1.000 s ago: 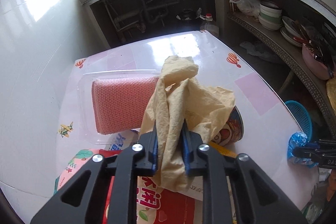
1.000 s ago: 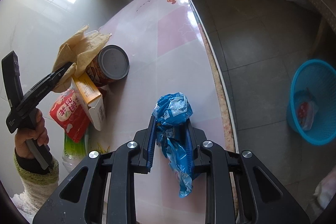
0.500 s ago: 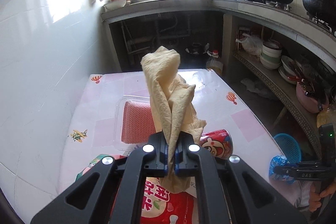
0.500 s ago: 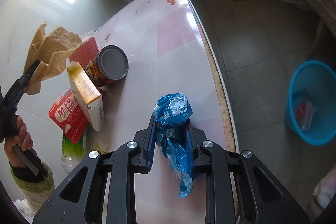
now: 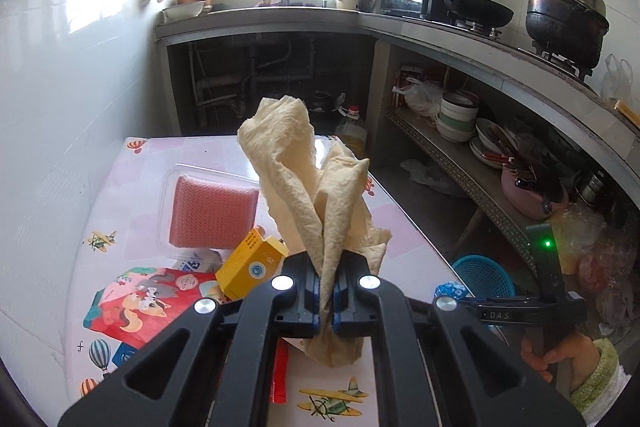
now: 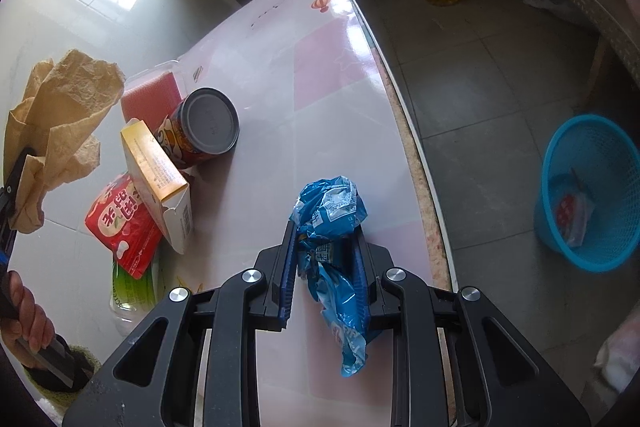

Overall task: Collect trash
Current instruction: 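Carry the paper bag and wrapper with both tools to the wastebasket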

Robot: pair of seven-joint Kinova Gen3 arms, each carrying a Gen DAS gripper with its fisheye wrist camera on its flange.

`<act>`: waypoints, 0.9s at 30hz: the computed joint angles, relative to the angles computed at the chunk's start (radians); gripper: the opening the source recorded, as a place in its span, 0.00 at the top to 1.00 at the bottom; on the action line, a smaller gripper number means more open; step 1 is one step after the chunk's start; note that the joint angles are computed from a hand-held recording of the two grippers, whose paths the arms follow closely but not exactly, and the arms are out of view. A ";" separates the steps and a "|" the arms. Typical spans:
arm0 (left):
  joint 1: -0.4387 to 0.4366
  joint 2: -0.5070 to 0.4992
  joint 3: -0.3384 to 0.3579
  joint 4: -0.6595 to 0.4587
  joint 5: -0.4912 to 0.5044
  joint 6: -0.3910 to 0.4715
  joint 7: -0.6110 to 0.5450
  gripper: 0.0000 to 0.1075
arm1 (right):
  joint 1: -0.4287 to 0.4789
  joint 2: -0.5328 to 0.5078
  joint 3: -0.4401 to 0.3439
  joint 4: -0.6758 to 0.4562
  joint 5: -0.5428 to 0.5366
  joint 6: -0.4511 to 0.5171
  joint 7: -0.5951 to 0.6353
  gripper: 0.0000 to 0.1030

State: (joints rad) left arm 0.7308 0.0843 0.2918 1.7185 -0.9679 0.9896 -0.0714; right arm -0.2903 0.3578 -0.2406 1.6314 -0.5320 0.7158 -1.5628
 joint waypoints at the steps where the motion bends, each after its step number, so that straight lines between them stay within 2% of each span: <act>1: 0.001 0.002 0.001 0.002 -0.001 -0.002 0.002 0.97 | 0.001 -0.001 -0.001 0.003 -0.002 -0.003 0.001 0.78; 27: 0.030 0.045 -0.025 -0.038 0.050 -0.011 -0.033 0.97 | 0.116 -0.010 -0.012 0.050 -0.208 0.043 0.160 0.78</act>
